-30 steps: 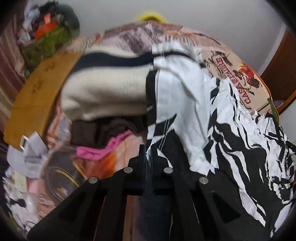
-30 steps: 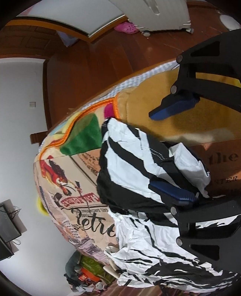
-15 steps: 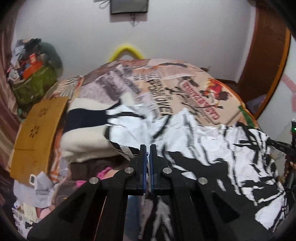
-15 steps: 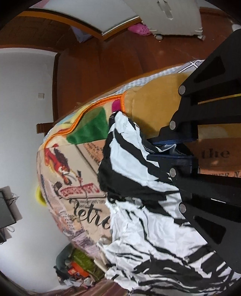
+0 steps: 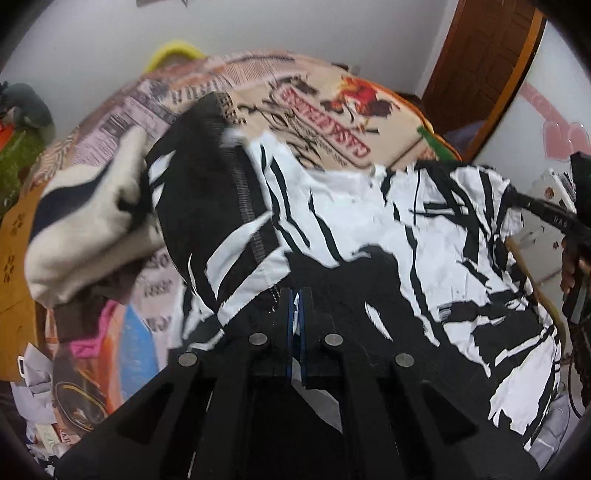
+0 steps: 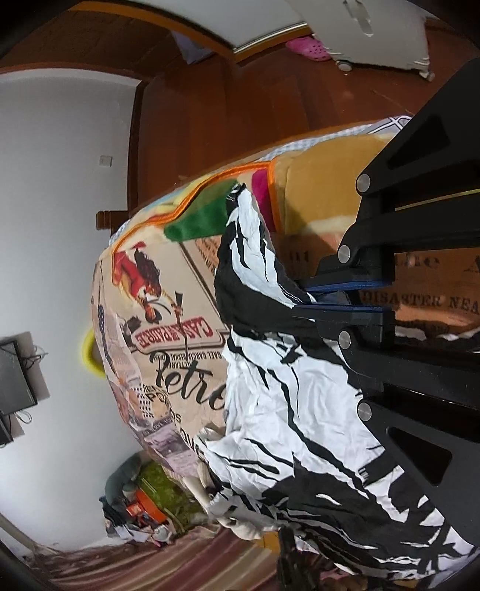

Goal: Fold small clothes

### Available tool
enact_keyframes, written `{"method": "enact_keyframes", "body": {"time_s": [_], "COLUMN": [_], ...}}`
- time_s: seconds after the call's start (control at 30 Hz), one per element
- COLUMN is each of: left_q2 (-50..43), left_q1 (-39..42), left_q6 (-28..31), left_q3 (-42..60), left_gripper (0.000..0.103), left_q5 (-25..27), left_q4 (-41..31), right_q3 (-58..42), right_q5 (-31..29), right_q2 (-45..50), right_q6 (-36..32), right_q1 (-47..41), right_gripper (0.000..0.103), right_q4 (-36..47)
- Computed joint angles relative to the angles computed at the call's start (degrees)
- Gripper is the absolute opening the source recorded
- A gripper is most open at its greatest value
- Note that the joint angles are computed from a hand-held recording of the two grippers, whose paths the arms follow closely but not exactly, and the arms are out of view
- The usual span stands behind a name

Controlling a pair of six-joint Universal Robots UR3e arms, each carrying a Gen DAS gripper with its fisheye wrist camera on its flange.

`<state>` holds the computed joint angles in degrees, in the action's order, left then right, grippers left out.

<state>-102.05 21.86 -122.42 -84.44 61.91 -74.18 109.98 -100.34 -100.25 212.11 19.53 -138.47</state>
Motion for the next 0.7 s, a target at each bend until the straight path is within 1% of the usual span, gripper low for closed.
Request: {"method": "enact_keyframes", "body": {"time_s": [0.07,0.2,0.27,0.3,0.37,0.4,0.47,0.53,0.7], "left_q2": [-0.40,1.24,2.29,2.48,3.34,4.02,4.92,5.18,4.94], "left_q1": [0.05,2.13,3.43,3.67,4.41,4.98,5.98,6.61,8.00], "left_q6": [0.05,1.32,2.23,2.20,2.17,2.40,2.45,2.16,1.27], "left_q3": [0.22,0.01,0.47,0.67,0.51,0.17,-0.31,-0.61,-0.98], "left_gripper": [0.002,0.004,0.012,0.015,0.027,0.030,0.039,0.042,0.042], "left_q5": [0.45,-1.05,-1.99,-2.14,-2.38,-2.61,-3.08,-3.21,-2.75], "left_q4": [-0.47,-1.91,-3.20,-3.09,-2.32,-1.95,-1.10,-0.17,1.42], "right_q3": [-0.86,-4.22,-7.29,-9.29,-13.16,-15.39,-19.23,-22.60,-28.25], "right_q5": [0.09,-0.17,-0.29,-0.28,-0.37,-0.36,0.04,0.73,4.32], "right_q2": [0.84,3.95,6.56,8.24,11.58,13.47,16.81,20.21,26.85], "right_q6": [-0.33,-0.79,-1.40,-1.99,-2.95,-3.52,-4.63,-5.38,-6.58], "right_q1": [0.42,2.02,3.08,3.75,5.42,6.21,7.39,8.42,10.31], "right_gripper": [0.006,0.006,0.006,0.006,0.006,0.006,0.006,0.006,0.006], "right_q4": [-0.24,-1.06,-1.08,-1.00,-0.70,-0.27,0.80,1.58,3.04]}}
